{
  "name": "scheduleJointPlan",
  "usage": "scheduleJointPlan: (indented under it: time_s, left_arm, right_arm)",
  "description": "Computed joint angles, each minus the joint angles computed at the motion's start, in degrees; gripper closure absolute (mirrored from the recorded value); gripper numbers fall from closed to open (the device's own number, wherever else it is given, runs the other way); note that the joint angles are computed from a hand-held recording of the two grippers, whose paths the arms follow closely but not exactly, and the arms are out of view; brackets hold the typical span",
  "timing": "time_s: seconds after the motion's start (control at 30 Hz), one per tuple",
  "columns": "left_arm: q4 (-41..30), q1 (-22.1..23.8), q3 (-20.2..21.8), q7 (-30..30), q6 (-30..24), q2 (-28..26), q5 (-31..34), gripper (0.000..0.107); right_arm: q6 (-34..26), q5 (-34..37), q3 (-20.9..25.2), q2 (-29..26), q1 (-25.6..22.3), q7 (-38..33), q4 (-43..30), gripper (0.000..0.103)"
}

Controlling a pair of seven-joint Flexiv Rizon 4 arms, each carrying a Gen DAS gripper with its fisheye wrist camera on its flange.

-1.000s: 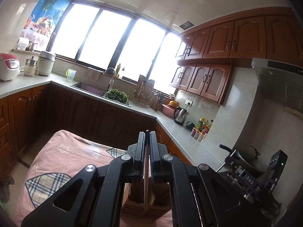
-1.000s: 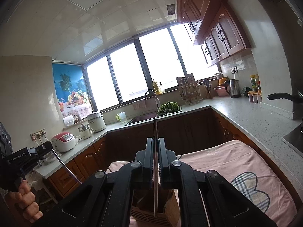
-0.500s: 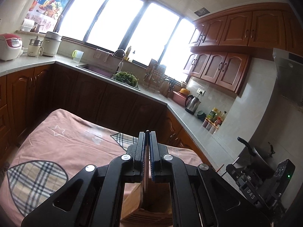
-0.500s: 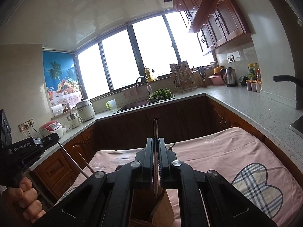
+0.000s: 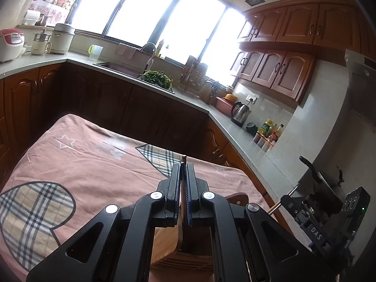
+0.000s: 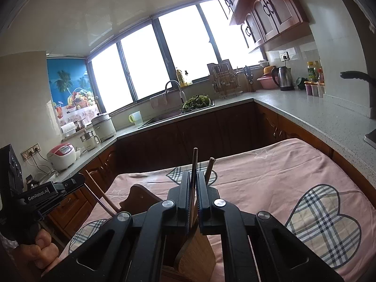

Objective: Organize utensils
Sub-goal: 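Lower the right tool's chopstick into the holder and open while the left tool does likewise, then withdraw both open tools from the holder back toward the loose utensils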

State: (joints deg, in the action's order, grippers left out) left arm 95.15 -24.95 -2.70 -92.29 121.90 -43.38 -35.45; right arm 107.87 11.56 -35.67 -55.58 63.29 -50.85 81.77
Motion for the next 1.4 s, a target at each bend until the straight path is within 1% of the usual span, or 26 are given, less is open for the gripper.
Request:
scheduleJointPlan:
  time_s: [0.13,0.2,0.23,0.37,0.4,0.43,0.5,0.53,0.57,0.6,0.63,0.7,0.73,0.77,0.8,0.83,0.9,0.97,1.03,1.13,1.23,1.3,1.4]
  left_arm:
    - [0.01,0.11,0.03,-0.05,-0.62,0.18,0.12,0.103]
    - [0.21,0.23,0.02,-0.13,-0.92,0.36,0.35,0.103]
    - [0.17,0.14,0.16,-0.05,-1.19,0.39,0.29,0.103]
    - [0.23,-0.43,0.76,0.25,-1.66,0.59,-0.01,0.103]
    - [0.44,-0.41,0.75,0.23,-1.76,0.78,0.06,0.099]
    - [0.68,-0.2,0.54,0.02,-1.65,0.96,0.42,0.098]
    - [1.08,-0.93,1.17,0.19,-1.41,1.26,-0.28,0.085]
    - [1.39,-1.3,1.5,0.3,-1.03,1.41,-0.73,0.081]
    - [1.71,-1.61,1.67,0.38,-0.61,1.56,-1.17,0.071]
    - [2.13,-1.8,1.67,0.36,-0.12,1.75,-1.52,0.062]
    - [2.61,-1.71,1.41,0.2,0.4,1.99,-1.56,0.059]
    - [3.49,-2.19,1.49,0.45,0.95,2.54,-2.67,0.043]
    - [4.08,-2.38,1.46,0.55,1.16,2.94,-3.22,0.038]
    - [4.84,-2.41,1.27,0.5,1.39,3.41,-3.56,0.029]
    - [5.62,-2.62,1.21,0.48,1.72,3.87,-4.08,0.023]
    - [6.4,-2.95,1.23,0.51,2.19,4.3,-4.7,0.021]
    - [8.25,-3.22,0.87,0.37,3.18,5.3,-5.3,0.016]
    - [10.17,-3.78,0.63,0.48,3.65,6.4,-6.45,0.014]
    - [12.08,-4.31,0.3,0.61,4.01,7.47,-7.21,0.014]
    - [14.5,-6.25,0.53,2.14,4.5,8.87,-9.83,0.014]
    - [16.75,-8.84,0.54,4.37,5.48,9.89,-13.8,0.014]
    - [18.67,-9.2,-0.51,4.37,6.14,10.65,-14.38,0.014]
    - [21.19,-9.73,-1.93,3.6,6.8,11.61,-15.17,0.014]
  right_arm:
    - [-0.43,-0.8,0.92,0.55,-0.56,-0.14,-0.03,0.098]
    - [-0.23,-1.42,1.97,0.91,-1.28,-0.32,-0.05,0.096]
    - [-0.32,-1.53,2.08,1.02,-1.31,-0.41,-0.02,0.093]
    - [-0.48,-1.85,2.5,1.3,-1.48,-0.51,0.0,0.093]
    - [-0.54,-1.87,2.48,1.37,-1.45,-0.49,0.06,0.092]
    - [-0.24,-1.77,2.57,1.29,-1.54,-0.37,-0.01,0.09]
    - [0.77,-0.74,2.05,1.13,-1.14,-0.1,0.2,0.074]
    - [1.35,0.14,1.46,1.03,-0.67,-0.11,0.42,0.057]
    - [1.83,1.21,0.53,0.89,0.04,-0.27,0.74,0.046]
    - [1.99,2.47,-0.79,0.63,1.02,-0.44,1.01,0.045]
    - [2.36,3.2,-1.23,0.66,1.41,-0.73,1.3,0.045]
    - [3.18,3.74,-0.19,1.29,0.95,-1.58,1.64,0.039]
    - [3.64,4.06,0.39,1.65,0.69,-2.12,1.86,0.025]
    - [4.11,4.64,0.67,1.93,0.69,-2.71,2.14,0.008]
    - [4.56,5.58,0.49,2.15,1.06,-3.34,2.56,0.001]
    - [4.98,6.9,-0.21,2.3,1.83,-3.99,3.12,0.0]
    - [6.0,7.85,0.55,3.58,2.19,-5.95,4.6,0.0]
    - [6.31,8.63,1.18,5.05,2.83,-8.13,6.26,0.0]
    - [6.43,9.39,1.52,6.5,3.74,-10.42,8.04,0.0]
    - [6.93,10.12,2.63,8.95,4.66,-13.45,10.91,0.0]
    - [7.6,11.62,3.23,11.32,6.07,-16.29,13.88,0.0]
    - [8.52,12.05,5.08,13.24,5.93,-18.2,15.88,0.0]
    - [9.13,14.2,6.19,15.59,7.08,-20.95,18.8,0.0]
